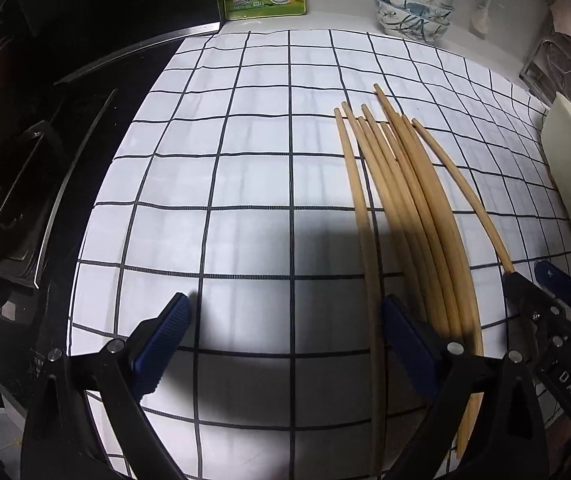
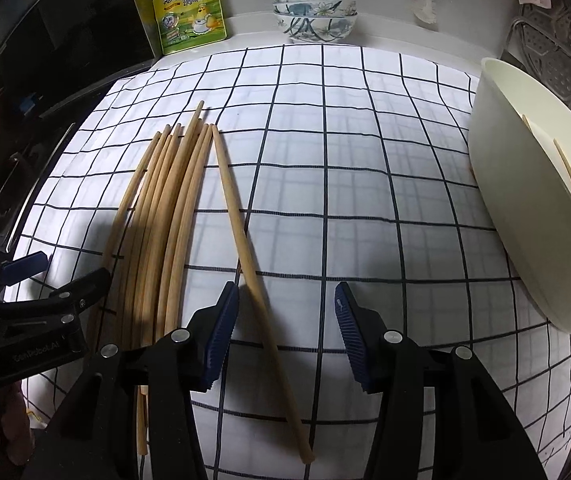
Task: Organize utensils
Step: 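Grasp another chopstick with the left tool while the right tool grasps one too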
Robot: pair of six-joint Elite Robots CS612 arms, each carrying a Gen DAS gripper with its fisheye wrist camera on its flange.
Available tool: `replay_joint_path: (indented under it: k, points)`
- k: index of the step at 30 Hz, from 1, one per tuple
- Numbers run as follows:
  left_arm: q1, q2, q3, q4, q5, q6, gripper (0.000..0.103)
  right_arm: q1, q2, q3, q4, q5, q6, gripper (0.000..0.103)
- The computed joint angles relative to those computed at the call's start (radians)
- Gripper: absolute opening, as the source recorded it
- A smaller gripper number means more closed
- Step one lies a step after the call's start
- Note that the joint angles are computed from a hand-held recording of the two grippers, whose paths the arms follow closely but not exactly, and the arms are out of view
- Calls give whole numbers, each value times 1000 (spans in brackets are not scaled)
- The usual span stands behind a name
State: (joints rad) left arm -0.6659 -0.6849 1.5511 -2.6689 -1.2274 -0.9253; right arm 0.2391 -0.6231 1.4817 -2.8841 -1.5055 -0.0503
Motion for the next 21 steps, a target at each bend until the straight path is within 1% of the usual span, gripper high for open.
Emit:
replay_joint_path:
  k: [4,6,7,8,9,10,11,12,13,14,15,16,19,21]
  points:
    - [4,8,-15,1,6,6,93,6,11,-12,-13,-20,-36,48]
    - [5,12,-22,-3,5,9,89,8,15,-17,-18,-25,-57,48]
    - [3,13,-23,-11,6,17,83,9,15,-17,-21,-25,-64,46]
    - [2,13,-24,-16,8,25,76,9,15,-16,-24,-19,-71,44]
    - [0,14,-25,-25,9,37,72,9,15,-15,-25,-13,-79,38]
    - [-2,15,-27,-34,6,55,63,10,15,-14,-28,-12,-91,31]
    - [-2,17,-30,-38,3,64,55,11,14,-14,-26,-7,-103,27]
    - [-1,17,-33,-40,0,72,51,12,14,-14,-24,-4,-111,18]
    - [-1,19,-36,-44,-5,79,38,13,13,-17,-16,0,-120,9]
    - [1,19,-38,-47,-10,85,20,15,14,-21,-9,-2,-124,8]
    - [4,20,-40,-52,-24,93,10,15,15,-23,-5,1,-125,6]
    - [8,19,-39,-60,-43,94,8,13,15,-26,1,9,-123,6]
    - [17,15,-35,-68,-80,98,7,8,13,-30,22,33,-98,6]
    - [20,10,-32,-66,-90,99,7,2,8,-30,32,51,-70,6]
